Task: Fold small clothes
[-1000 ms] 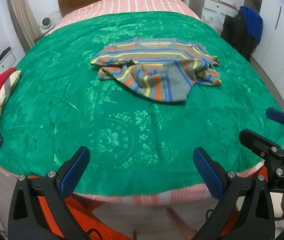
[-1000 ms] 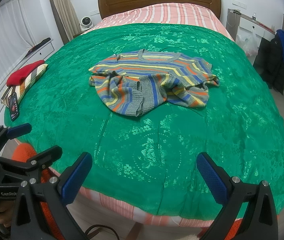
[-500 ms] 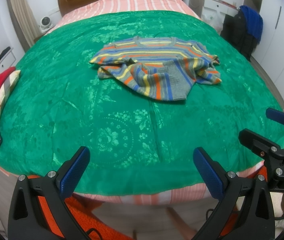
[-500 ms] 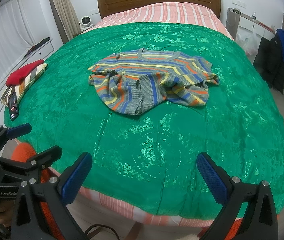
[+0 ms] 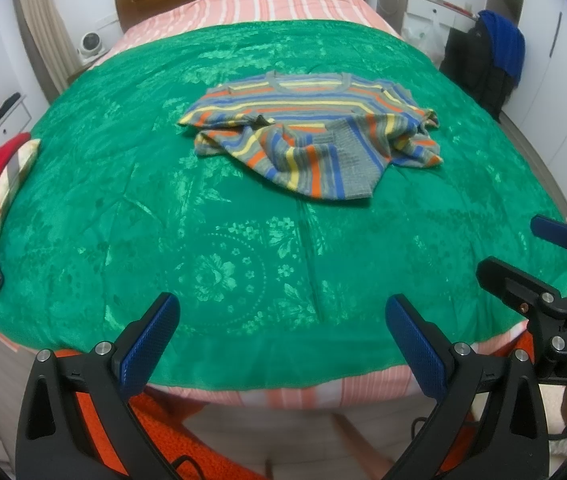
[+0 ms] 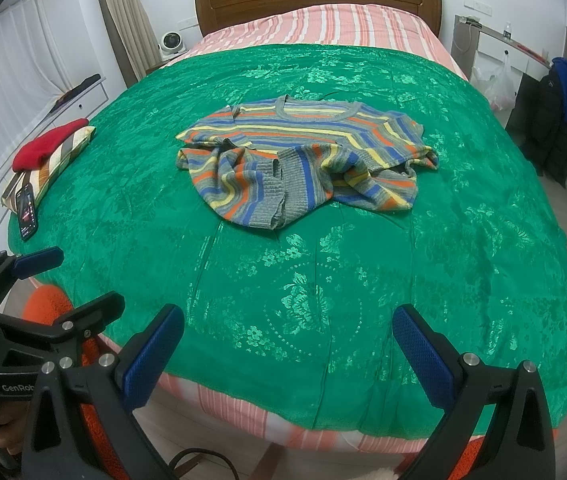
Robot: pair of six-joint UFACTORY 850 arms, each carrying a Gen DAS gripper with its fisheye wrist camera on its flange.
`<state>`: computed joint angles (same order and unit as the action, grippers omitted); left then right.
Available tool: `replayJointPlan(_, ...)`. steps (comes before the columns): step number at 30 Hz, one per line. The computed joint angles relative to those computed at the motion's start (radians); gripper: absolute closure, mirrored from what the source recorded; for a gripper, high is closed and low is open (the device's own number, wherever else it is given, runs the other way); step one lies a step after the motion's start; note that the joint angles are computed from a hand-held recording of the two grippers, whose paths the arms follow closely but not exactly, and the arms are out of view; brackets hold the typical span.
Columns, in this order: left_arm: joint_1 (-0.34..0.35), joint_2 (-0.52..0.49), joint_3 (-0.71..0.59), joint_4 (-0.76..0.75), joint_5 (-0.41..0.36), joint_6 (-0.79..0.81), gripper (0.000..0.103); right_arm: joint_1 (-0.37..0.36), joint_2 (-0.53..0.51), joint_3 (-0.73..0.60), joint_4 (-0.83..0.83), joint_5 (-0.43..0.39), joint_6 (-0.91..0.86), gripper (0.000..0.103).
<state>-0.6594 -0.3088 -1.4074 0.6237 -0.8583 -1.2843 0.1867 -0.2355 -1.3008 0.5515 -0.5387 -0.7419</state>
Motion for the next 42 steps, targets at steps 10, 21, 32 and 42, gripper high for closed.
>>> replayJointPlan(10,0.008,-0.006,0.000,-0.017,0.008,0.013,0.000,0.000,-0.001,0.001,-0.001,0.000,0.002,0.000)
replayJointPlan(21,0.178,0.096,0.205,-0.159,0.253,-0.042,0.001,-0.103,-0.075,-0.040,0.017,0.066,0.090,0.000)
replayJointPlan(32,0.331,-0.241,-0.103,-0.654,0.440,0.429,0.027,-0.090,-0.435,-0.449,0.302,-0.214,-0.061,0.008)
replayJointPlan(42,0.388,-0.011,0.150,-1.027,0.530,0.861,0.101,-0.124,-0.553,-0.617,0.487,-0.366,-0.073,0.095)
